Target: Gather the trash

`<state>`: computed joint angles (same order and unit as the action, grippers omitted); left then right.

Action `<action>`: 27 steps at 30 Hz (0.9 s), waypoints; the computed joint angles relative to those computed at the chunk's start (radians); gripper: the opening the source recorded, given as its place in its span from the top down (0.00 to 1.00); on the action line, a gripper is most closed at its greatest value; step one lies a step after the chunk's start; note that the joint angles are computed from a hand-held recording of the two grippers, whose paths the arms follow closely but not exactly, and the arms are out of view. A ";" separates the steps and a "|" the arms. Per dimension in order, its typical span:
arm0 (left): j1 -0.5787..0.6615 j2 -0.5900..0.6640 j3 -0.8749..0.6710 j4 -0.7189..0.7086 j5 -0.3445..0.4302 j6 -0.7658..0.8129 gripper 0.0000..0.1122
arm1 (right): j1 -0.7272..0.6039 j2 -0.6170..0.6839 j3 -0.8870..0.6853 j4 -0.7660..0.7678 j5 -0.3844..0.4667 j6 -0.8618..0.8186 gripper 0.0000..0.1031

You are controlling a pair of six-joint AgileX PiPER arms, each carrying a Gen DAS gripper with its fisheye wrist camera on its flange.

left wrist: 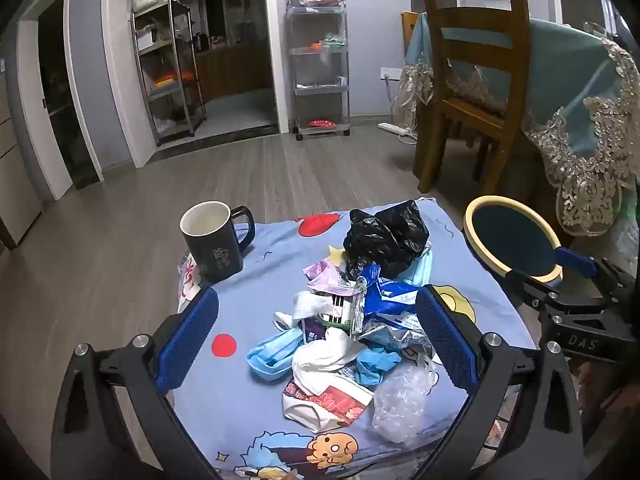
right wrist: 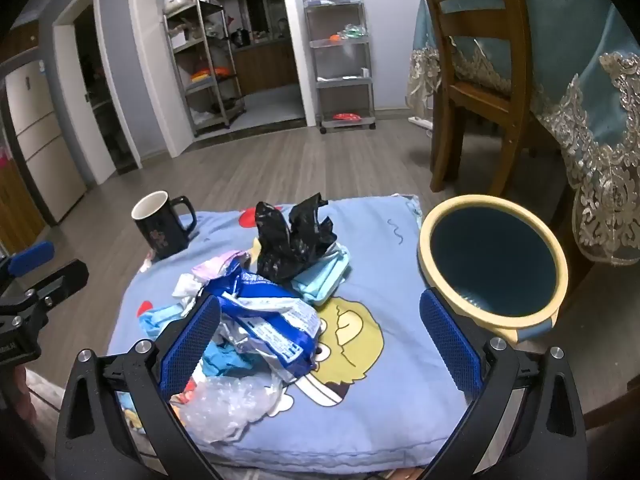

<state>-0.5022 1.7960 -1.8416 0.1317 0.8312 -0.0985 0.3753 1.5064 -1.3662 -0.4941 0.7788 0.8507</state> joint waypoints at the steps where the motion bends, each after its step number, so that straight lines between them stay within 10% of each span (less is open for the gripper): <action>1: 0.001 0.000 -0.001 -0.002 0.002 0.000 0.13 | -0.001 0.000 0.000 0.000 -0.001 -0.001 0.04; 27: 0.011 0.019 -0.009 0.001 0.017 0.001 0.13 | -0.006 0.014 -0.005 0.025 0.015 -0.024 0.04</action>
<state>-0.4909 1.8151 -1.8501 0.1330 0.8481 -0.0971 0.3689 1.5202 -1.3710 -0.4690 0.7935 0.8265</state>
